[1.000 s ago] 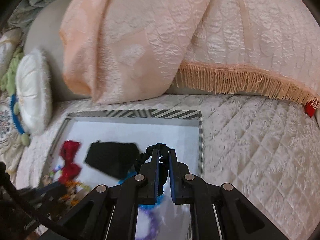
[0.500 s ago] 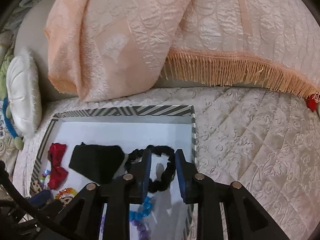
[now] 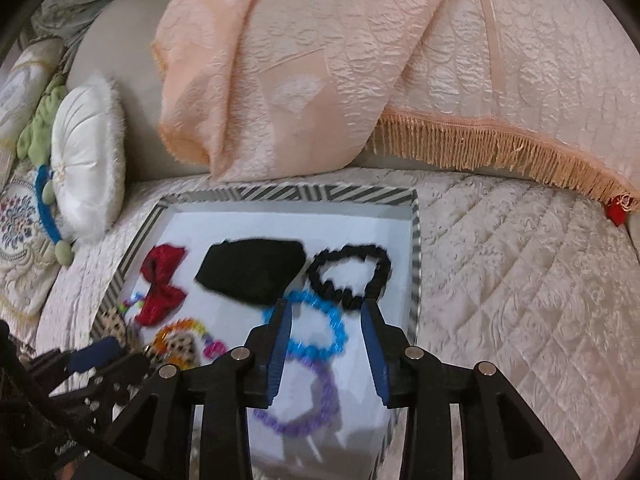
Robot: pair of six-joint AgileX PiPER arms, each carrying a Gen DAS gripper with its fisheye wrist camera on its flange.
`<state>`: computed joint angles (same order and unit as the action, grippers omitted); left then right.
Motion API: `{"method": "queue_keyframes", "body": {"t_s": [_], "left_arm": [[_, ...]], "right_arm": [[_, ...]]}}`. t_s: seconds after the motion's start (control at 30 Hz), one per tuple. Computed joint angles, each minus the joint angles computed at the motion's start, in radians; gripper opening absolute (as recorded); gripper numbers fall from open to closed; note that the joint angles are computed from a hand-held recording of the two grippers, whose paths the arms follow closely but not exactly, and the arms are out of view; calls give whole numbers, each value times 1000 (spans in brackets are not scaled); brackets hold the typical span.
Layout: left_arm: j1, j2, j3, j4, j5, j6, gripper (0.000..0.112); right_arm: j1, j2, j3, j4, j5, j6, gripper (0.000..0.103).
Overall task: Organize jewelry
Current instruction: 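Open both grippers to release the bracelet and hair tie, then withdraw, then grasp the braided grey headband ring with the left gripper while the right gripper grasps the pastel charm bracelet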
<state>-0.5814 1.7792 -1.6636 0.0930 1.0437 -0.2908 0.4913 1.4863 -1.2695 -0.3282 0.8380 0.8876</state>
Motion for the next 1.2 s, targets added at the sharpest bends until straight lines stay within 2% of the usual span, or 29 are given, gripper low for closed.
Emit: {"method": "queue_keyframes", "body": {"t_s": [0.23,0.53,0.83,1.0,1.07,1.1,1.13,1.2], "left_arm": [[-6,-98,108,-7,-13,8,47],[50,-247,272,-96,-1,88,47],[80,-331,427,-179,10,153,48],[73,-338,473,-184,-2,134,48],[66,-340,479,-190,-1,131,48],[64,-342,480,-191,-1,132,48],[59,-344,481,-189,-2,130,48],[51,-343,481,-188,-3,127,48]], "right_arm": [[125,-59,38,-52,60,78,36],[304,-145,142,-71,105,198,36],[462,-192,268,-48,73,308,36],[509,-149,285,-33,42,311,36],[540,-123,280,-79,64,341,36],[560,-120,280,-112,78,368,36],[570,-115,273,-117,96,369,29],[595,-115,265,-138,132,374,24]]}}
